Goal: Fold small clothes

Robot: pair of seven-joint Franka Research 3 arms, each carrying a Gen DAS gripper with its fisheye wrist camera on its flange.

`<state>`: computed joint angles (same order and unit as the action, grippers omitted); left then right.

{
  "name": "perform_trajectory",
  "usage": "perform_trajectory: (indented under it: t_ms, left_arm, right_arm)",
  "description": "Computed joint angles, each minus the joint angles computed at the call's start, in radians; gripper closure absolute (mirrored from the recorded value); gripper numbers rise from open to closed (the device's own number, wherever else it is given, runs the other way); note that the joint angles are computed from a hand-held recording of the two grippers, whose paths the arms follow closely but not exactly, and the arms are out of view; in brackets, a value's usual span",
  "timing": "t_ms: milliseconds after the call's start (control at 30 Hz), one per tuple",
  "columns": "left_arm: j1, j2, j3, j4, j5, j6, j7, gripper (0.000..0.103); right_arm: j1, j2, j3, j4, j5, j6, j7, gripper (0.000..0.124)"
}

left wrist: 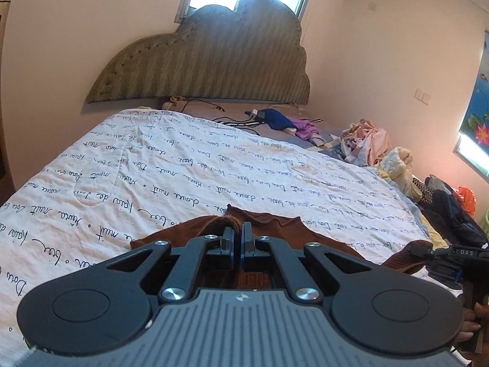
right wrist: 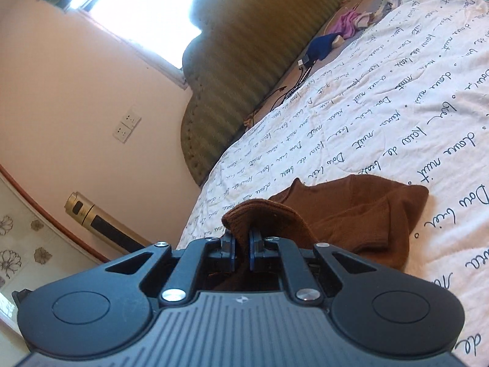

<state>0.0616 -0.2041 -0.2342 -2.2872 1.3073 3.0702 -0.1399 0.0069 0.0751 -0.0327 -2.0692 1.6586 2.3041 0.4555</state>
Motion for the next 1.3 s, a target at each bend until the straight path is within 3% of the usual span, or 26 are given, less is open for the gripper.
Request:
perform_trajectory:
  t_ms: [200,267,333,400,433,467,500,567,700,767,833,1033,1133,1300]
  left_arm:
    - [-0.056,0.197,0.044,0.14,-0.148,-0.125,0.15,0.1]
    - [-0.072,0.261,0.072,0.174,-0.221,-0.124,0.212,0.099]
    - [-0.089,0.309,0.103,0.199,-0.255,-0.127,0.186,0.097]
    - [-0.101,0.344,0.137,0.21,-0.284,-0.104,0.145,0.073]
    - [-0.108,0.354,0.161,0.209,-0.279,-0.08,0.093,0.046]
    - [-0.127,0.357,0.2,0.211,-0.211,-0.054,-0.023,0.026]
    - [-0.149,0.354,0.238,0.215,-0.099,-0.038,-0.169,0.022]
    - [-0.149,0.328,0.254,0.21,0.042,-0.038,-0.333,0.02]
    - [-0.116,0.242,0.191,0.146,0.024,-0.125,-0.19,0.018]
    - [-0.117,0.2,0.152,0.115,0.02,-0.203,-0.073,0.01]
    - [-0.121,0.17,0.117,0.093,0.027,-0.28,0.009,0.009]
    - [-0.137,0.153,0.062,0.071,0.078,-0.278,0.178,0.006]
    - [-0.169,0.166,0.035,0.076,0.096,-0.384,0.219,0.005]
    - [-0.148,0.126,0.07,-0.022,0.022,-0.245,0.178,0.004]
  right_arm:
    - [0.018,0.14,0.037,0.146,-0.022,0.098,0.092,0.116]
    - [0.014,0.191,0.053,0.194,-0.04,0.111,0.126,0.116]
    - [0.018,0.239,0.069,0.238,-0.072,0.159,0.179,0.114]
    - [0.022,0.287,0.083,0.282,-0.139,0.192,0.241,0.113]
    - [0.026,0.306,0.09,0.298,-0.178,0.221,0.278,0.11]
    - [0.032,0.323,0.095,0.311,-0.219,0.25,0.315,0.107]
    - [0.032,0.333,0.102,0.317,-0.245,0.272,0.334,0.105]
    - [0.021,0.336,0.12,0.314,-0.272,0.305,0.335,0.092]
    - [-0.036,0.252,0.151,0.226,-0.15,0.287,0.131,0.056]
    - [-0.046,0.193,0.139,0.165,-0.061,0.264,-0.002,0.055]
    - [-0.042,0.138,0.109,0.106,-0.045,0.231,-0.051,0.054]
    - [-0.022,0.044,0.037,-0.031,-0.185,0.151,-0.026,0.053]
    - [-0.027,0.02,0.012,-0.086,-0.238,0.07,-0.04,0.052]
    - [-0.026,-0.011,-0.006,-0.157,-0.26,-0.016,-0.111,0.052]
